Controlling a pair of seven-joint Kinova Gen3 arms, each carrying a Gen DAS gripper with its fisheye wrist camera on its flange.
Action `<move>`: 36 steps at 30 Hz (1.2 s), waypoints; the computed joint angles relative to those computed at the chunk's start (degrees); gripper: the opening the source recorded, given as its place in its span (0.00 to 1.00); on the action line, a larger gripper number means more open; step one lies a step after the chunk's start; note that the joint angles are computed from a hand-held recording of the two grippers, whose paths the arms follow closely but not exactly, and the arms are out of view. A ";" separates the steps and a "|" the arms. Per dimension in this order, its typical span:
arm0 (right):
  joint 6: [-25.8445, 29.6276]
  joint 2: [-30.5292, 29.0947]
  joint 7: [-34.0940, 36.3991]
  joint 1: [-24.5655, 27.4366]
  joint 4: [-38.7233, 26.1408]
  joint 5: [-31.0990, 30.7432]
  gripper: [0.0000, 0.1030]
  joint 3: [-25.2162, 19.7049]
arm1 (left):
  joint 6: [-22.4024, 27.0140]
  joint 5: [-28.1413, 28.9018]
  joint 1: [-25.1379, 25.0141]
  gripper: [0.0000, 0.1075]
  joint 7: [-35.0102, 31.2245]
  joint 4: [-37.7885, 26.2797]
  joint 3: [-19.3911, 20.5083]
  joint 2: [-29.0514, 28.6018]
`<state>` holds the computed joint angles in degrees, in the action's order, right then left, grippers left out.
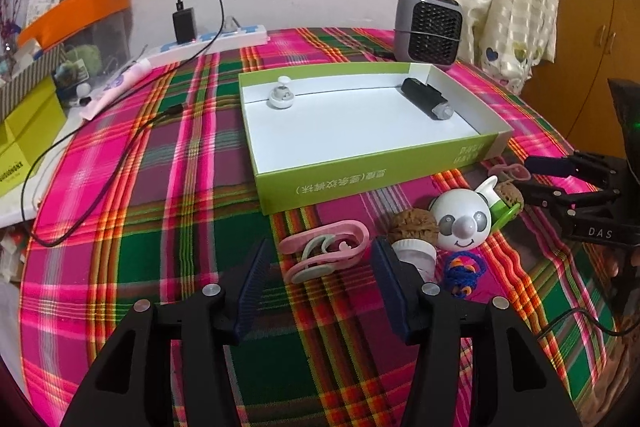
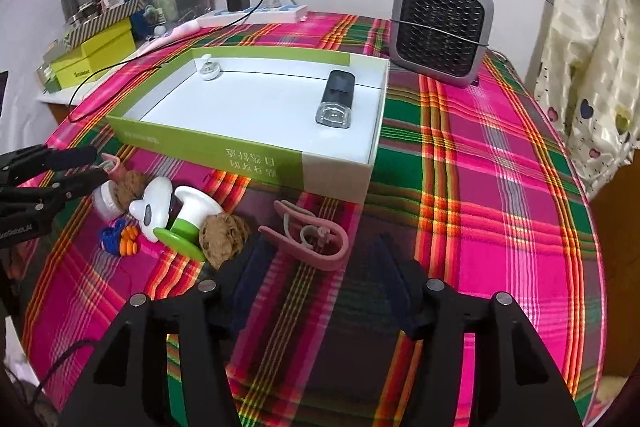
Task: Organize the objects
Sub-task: 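Move both grippers toward the two pink plastic clips on the cloth, then close the left gripper on one pink clip while the right grips the other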
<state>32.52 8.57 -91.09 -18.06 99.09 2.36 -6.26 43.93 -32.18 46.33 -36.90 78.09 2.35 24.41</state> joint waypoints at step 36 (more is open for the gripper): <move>1.53 -2.73 -0.75 -0.71 2.98 2.91 0.22 -0.05 | -4.95 1.41 -0.11 0.48 -0.08 4.76 0.36 -3.34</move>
